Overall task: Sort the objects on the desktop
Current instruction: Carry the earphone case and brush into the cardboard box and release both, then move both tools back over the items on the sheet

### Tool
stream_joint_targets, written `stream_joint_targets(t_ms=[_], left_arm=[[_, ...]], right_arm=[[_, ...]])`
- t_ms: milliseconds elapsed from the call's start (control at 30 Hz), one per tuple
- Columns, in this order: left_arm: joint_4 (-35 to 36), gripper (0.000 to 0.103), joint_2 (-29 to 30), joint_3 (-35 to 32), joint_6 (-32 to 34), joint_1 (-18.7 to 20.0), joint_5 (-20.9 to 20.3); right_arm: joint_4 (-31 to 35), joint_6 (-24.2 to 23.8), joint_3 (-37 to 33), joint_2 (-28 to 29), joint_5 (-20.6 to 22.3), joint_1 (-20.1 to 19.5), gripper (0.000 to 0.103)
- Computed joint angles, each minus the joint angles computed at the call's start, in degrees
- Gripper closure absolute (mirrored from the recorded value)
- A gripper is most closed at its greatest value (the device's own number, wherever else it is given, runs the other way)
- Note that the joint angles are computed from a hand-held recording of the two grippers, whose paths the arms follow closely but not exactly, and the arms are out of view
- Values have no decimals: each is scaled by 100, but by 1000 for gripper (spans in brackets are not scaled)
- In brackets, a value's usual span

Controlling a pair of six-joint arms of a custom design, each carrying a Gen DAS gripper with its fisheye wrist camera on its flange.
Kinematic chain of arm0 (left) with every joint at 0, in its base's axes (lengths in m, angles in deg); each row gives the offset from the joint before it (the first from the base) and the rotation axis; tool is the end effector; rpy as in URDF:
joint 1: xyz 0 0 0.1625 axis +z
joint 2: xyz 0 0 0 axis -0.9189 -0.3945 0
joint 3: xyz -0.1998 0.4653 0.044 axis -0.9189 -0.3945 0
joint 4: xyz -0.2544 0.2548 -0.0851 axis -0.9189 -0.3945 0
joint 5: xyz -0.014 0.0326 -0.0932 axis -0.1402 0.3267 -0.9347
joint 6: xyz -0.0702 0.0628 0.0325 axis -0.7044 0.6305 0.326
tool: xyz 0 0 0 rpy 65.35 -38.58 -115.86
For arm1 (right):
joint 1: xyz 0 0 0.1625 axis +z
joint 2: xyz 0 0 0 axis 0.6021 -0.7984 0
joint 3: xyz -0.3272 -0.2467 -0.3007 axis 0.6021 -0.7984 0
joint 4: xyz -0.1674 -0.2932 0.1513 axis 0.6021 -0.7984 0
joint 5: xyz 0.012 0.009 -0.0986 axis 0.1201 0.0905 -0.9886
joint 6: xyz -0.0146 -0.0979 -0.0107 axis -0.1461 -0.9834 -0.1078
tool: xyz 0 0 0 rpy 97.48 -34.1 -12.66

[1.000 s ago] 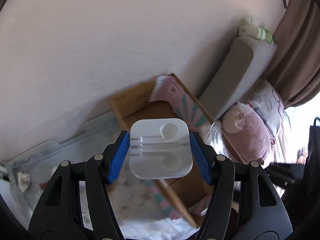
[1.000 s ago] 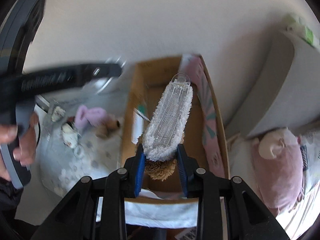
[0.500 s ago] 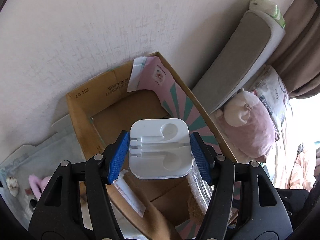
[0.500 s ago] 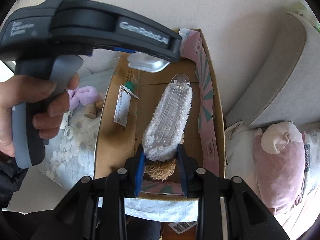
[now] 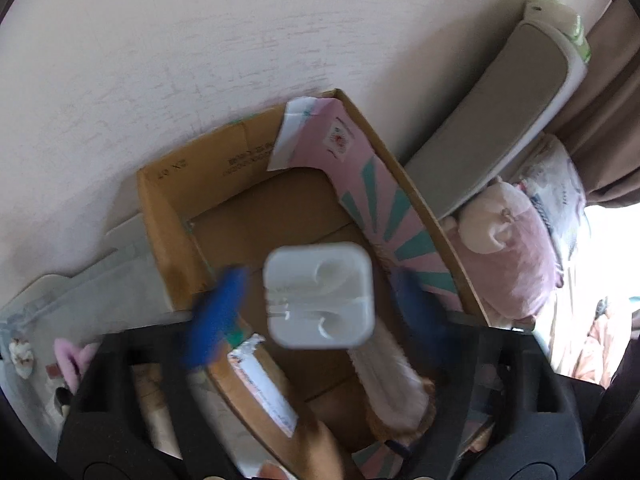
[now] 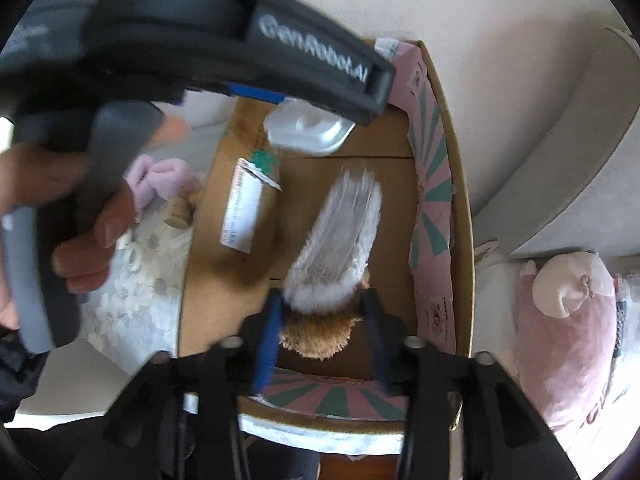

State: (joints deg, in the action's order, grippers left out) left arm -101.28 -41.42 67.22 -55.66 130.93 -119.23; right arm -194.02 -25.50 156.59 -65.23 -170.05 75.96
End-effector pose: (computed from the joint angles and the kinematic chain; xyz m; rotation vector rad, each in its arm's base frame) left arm -0.1406 -0.7347 0.2405 0.3932 2.4899 -0.3651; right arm 0.3421 -0.6086 0.0197 0.4223 -2.5266 0.2634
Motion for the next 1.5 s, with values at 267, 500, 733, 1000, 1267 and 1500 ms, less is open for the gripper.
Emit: stream_joint_targets(t_ms=[267,500,733,1000,1267,1500], left_arm=[[-189,0,-73,121,240,-34,14],[-105,0,-370,363,253,-116,121],[-50,0,-838,669,341,-169,-5],[-85,0,-1339,950,496,-240,214],[-92,0,-1930,1133,666,-228,493],[-44,0,-2508,1224,615,28,635]], right_arm=[[-170,101,33,43,228,-31,14],[-97,259,-80,136,-60,66,14],[46,375,-296,173,-293,192,14],[796,751,-647,202,-289,342,14],[1433,891,-1164,427,-614,540,14],[1537,787,-1499,570,-495,678,14]])
